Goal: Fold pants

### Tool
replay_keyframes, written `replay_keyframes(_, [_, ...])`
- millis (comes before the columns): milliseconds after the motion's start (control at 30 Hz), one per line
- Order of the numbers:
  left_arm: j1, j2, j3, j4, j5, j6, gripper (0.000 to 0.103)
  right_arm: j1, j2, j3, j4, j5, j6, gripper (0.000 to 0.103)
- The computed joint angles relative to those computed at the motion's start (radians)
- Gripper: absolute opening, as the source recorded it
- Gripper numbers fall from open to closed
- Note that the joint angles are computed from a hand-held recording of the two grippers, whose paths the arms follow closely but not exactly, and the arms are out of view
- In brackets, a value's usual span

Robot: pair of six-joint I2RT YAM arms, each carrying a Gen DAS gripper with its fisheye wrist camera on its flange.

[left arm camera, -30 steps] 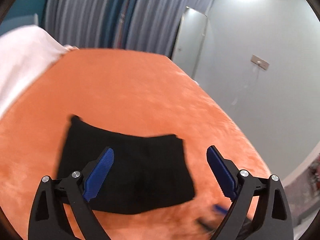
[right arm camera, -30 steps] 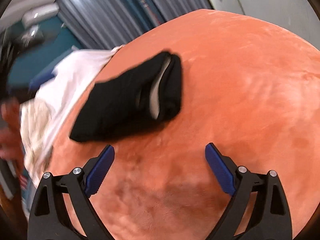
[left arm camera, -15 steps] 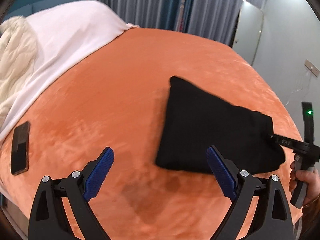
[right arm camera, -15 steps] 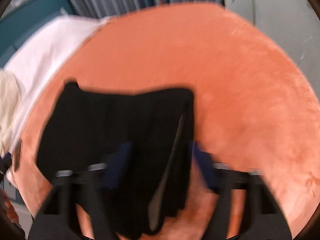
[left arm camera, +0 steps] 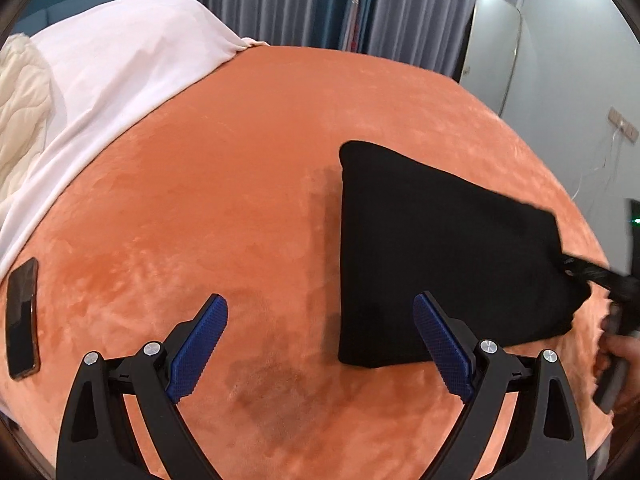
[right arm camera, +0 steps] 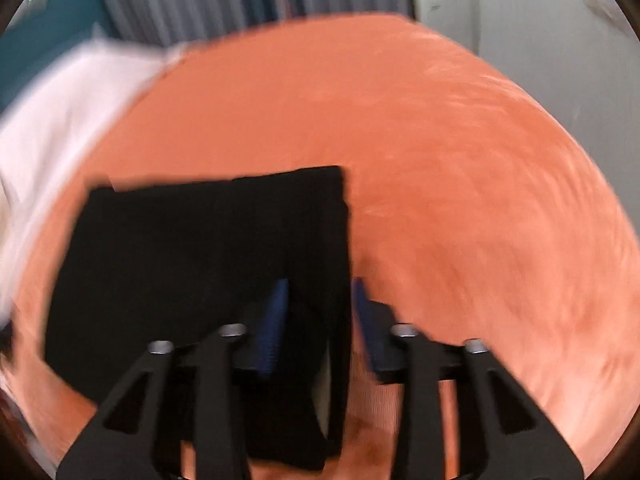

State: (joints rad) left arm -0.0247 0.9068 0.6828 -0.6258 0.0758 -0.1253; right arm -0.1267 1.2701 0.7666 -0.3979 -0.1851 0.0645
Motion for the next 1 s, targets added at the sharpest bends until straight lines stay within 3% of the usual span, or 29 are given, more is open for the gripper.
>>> replay_keyframes(100, [0.060,0.037,-0.005,0.022,0.104,0.006,0.092,-0.167,-0.130,-0.067,-0.067,-0.215,-0.003,0.066])
replay_keyframes(233, [0.089,0.139,-0.004,0.069,0.232,-0.068,0.092,-0.258,-0.085,-0.064,-0.151,-0.371,-0.038,0.071])
replay_keyframes(400, [0.031,0.252,-0.002,0.125,0.228,-0.154,0.092,-0.209,-0.103,-0.109,-0.109,-0.323,0.013,0.087])
replay_keyframes(633, [0.015,0.369,-0.006,0.219,0.271,-0.212,0.092,-0.117,-0.089,-0.151,-0.022,-0.305,0.144,0.092])
replay_keyframes(733, [-0.009,0.384,-0.021,0.270,0.239,-0.214,0.092,-0.090,-0.084,-0.157,0.000,-0.300,0.160,0.090])
replay_keyframes(767, [-0.020,0.390,-0.020,0.276,0.226,-0.212,0.089,-0.083,-0.079,-0.159,0.009,-0.299,0.163,0.083])
replay_keyframes(800, [-0.025,0.387,-0.024,0.285,0.225,-0.211,0.083,-0.079,-0.074,-0.160,0.016,-0.306,0.164,0.064])
replay_keyframes(867, [-0.015,0.382,-0.023,0.290,0.290,-0.200,0.048,-0.054,-0.065,-0.160,0.033,-0.307,0.189,0.055])
replay_keyframes(933, [-0.008,0.359,-0.015,0.268,0.306,-0.207,0.028,-0.033,-0.098,-0.149,0.010,-0.281,0.185,0.038])
replay_keyframes(1000, [0.019,0.327,-0.001,0.227,0.339,-0.186,0.022,-0.030,-0.128,-0.124,-0.032,-0.281,0.187,0.033])
